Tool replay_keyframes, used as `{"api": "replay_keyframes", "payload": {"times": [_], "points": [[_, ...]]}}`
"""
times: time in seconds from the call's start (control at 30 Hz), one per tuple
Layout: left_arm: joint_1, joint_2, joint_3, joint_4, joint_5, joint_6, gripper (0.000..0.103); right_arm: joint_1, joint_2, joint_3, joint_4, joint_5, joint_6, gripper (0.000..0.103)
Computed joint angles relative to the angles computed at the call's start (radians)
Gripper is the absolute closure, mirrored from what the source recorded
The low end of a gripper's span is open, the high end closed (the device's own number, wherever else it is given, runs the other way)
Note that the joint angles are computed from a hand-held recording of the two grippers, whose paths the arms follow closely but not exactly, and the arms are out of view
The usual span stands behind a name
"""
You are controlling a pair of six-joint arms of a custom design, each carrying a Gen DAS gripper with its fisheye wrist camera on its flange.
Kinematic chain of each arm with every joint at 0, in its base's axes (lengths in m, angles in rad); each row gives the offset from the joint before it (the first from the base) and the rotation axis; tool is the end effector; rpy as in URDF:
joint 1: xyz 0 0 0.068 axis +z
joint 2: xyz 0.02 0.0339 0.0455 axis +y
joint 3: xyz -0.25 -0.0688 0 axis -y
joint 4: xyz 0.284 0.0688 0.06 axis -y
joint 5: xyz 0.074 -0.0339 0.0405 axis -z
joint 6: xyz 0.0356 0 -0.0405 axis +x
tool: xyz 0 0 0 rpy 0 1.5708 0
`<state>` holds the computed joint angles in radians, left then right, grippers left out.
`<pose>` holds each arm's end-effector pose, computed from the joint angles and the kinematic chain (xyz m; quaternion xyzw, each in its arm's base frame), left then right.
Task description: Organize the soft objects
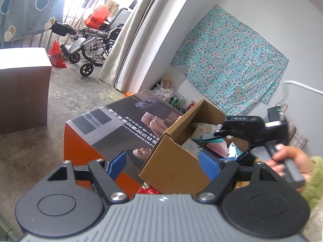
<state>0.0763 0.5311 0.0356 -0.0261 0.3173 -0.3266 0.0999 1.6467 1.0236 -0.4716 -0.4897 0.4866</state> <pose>0.1766 0.0024 0.1041 -0.0935 0.8532 -0.1974 0.4736 0.3495 0.0519 0.1521 0.1251 0.9362 0.2916 0.1509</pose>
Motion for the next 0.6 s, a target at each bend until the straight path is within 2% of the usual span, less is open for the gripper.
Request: {"api": "replay_keyframes", "payload": {"times": [0.1, 0.2, 0.37, 0.43, 0.6], "points": [[-0.013, 0.023, 0.006, 0.011, -0.013, -0.010, 0.022, 0.008, 0.013, 0.008, -0.050, -0.067, -0.045, 0.035], [-0.033, 0.054, 0.014, 0.025, -0.035, -0.019, 0.022, 0.037, 0.061, 0.021, -0.066, -0.075, -0.037, 0.037], [-0.062, 0.059, 0.018, 0.016, -0.065, -0.038, 0.022, 0.058, 0.178, 0.072, -0.003, -0.064, 0.021, 0.044], [-0.070, 0.058, 0.018, 0.012, -0.075, -0.039, 0.022, 0.050, 0.199, 0.073, 0.048, -0.091, 0.056, 0.047], [-0.096, 0.032, 0.016, -0.011, -0.105, -0.043, 0.022, 0.039, 0.232, 0.095, 0.099, -0.080, 0.077, 0.050]]}}
